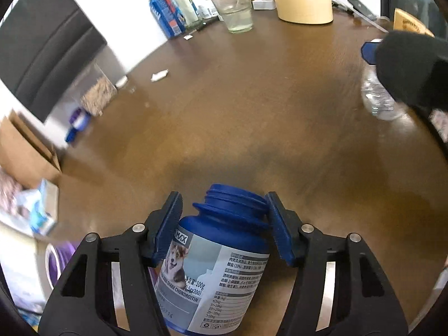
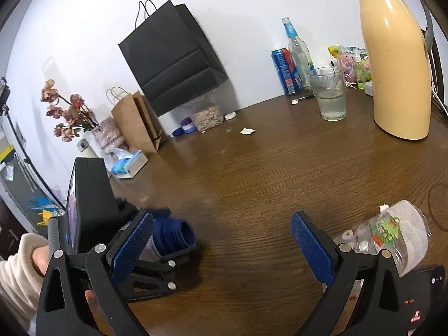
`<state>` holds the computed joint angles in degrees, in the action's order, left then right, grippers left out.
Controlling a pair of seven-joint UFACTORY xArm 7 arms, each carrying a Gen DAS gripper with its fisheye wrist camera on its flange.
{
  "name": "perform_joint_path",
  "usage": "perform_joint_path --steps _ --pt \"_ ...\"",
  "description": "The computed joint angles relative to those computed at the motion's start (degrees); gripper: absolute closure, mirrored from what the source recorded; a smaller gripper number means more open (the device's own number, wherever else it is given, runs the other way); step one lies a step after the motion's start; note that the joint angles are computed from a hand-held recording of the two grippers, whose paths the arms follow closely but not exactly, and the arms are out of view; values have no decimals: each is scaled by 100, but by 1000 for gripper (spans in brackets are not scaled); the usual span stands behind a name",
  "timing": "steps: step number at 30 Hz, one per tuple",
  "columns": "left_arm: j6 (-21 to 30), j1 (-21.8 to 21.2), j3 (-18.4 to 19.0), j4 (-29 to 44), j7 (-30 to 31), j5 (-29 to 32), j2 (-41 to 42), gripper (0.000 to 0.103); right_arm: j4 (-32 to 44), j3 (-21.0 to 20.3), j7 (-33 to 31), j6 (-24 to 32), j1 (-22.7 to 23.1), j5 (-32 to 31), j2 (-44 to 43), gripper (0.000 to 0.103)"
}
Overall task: Flip cup upright
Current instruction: 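Rotate the blue-capped bottle cap-up with the left tool while the right tool approaches it, then grasp the blue-capped bottle with the right tool while the left tool holds it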
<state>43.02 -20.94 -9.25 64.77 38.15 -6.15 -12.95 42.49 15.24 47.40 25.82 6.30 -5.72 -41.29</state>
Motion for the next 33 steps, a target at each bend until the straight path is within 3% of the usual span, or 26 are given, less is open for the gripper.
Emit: perform_joint_path --steps 7,9,12,15,18,22,24,26,27,28,33 --pt "-395 -226 371 -853 378 -883 -1000 47 120 7 -45 157 237 131 -61 1" --pt "-595 -320 553 -1037 531 -1213 -1313 57 124 -34 -86 82 396 242 -74 1" --pt "-817 -397 810 -1216 573 -1656 -1647 57 159 -157 -259 -207 736 475 -3 1" --pt "-1017 -500 1071 -1536 738 -1972 -1905 57 290 -303 -602 -469 1203 748 201 1" --pt "-1062 -873 1589 -1855 1255 -2694 -2203 57 595 -506 -1051 -597 1793 1139 626 1" --pt "-1302 -977 1743 -2145 1731 -3004 -2407 57 1150 -502 -1528 -230 2042 1338 1170 3" --pt "-1130 -1074 1951 -2089 1844 -3234 -2378 57 1408 -551 -1785 -102 2186 1552 1476 4" --pt "-1192 -981 1947 -2111 1889 -3359 -2355 56 1512 -641 -1957 -73 2292 1876 1651 26" --pt "-1201 -971 1978 -2116 1990 -3405 -2353 56 1612 -525 -1810 50 2122 1802 1758 53" --pt "-1214 -953 1982 -2126 2052 -3450 -2359 56 1639 -426 -1707 49 1989 1714 1801 53" --pt "-1242 -907 2037 -2073 2231 -3674 -2253 56 1935 -652 -2252 191 2158 2196 2070 52"
